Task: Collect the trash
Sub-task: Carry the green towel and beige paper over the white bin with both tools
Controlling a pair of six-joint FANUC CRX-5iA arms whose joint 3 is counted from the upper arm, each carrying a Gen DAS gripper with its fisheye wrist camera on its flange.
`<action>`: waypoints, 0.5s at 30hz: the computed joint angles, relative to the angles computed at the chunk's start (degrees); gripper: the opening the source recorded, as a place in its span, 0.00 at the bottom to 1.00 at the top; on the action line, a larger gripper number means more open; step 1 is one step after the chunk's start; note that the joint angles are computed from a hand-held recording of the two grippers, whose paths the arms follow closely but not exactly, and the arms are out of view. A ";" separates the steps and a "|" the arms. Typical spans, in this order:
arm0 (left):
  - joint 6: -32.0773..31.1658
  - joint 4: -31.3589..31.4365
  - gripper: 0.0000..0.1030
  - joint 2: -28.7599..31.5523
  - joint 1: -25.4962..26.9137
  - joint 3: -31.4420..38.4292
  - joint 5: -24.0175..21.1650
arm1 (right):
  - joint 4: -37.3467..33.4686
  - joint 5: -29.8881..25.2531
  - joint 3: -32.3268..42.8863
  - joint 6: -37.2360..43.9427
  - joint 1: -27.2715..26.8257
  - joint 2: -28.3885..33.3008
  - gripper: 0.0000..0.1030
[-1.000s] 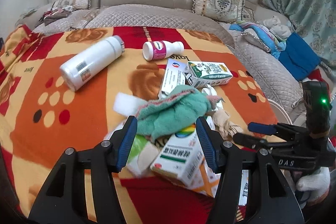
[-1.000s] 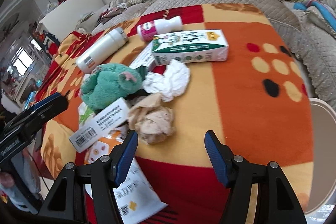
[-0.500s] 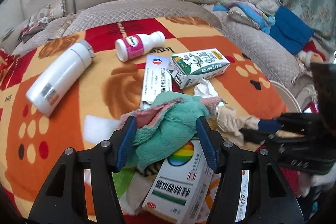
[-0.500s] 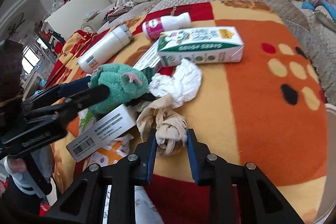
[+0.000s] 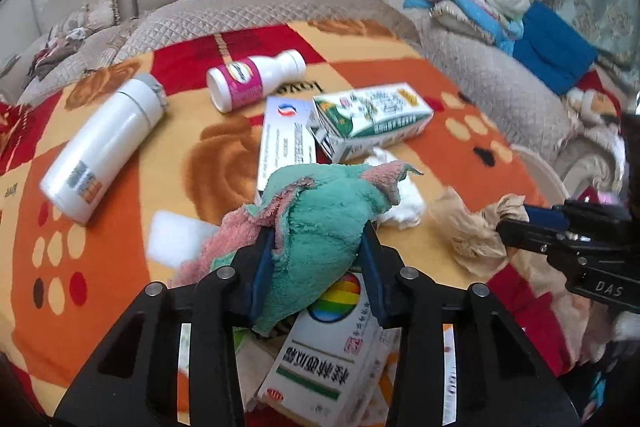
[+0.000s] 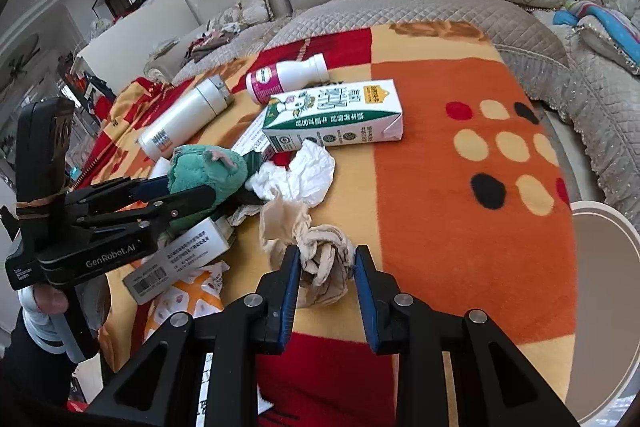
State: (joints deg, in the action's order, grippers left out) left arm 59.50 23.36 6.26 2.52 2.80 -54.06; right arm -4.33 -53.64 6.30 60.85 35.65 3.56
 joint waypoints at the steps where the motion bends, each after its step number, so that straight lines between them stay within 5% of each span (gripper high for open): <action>1: 0.08 0.48 0.36 -0.36 0.17 -0.12 0.05 | 0.29 0.29 -0.33 -0.28 0.08 -0.44 0.25; 15: 2.84 2.60 0.36 -6.28 -3.17 -2.70 -0.21 | 5.49 1.43 -4.56 -4.11 1.15 -5.82 0.25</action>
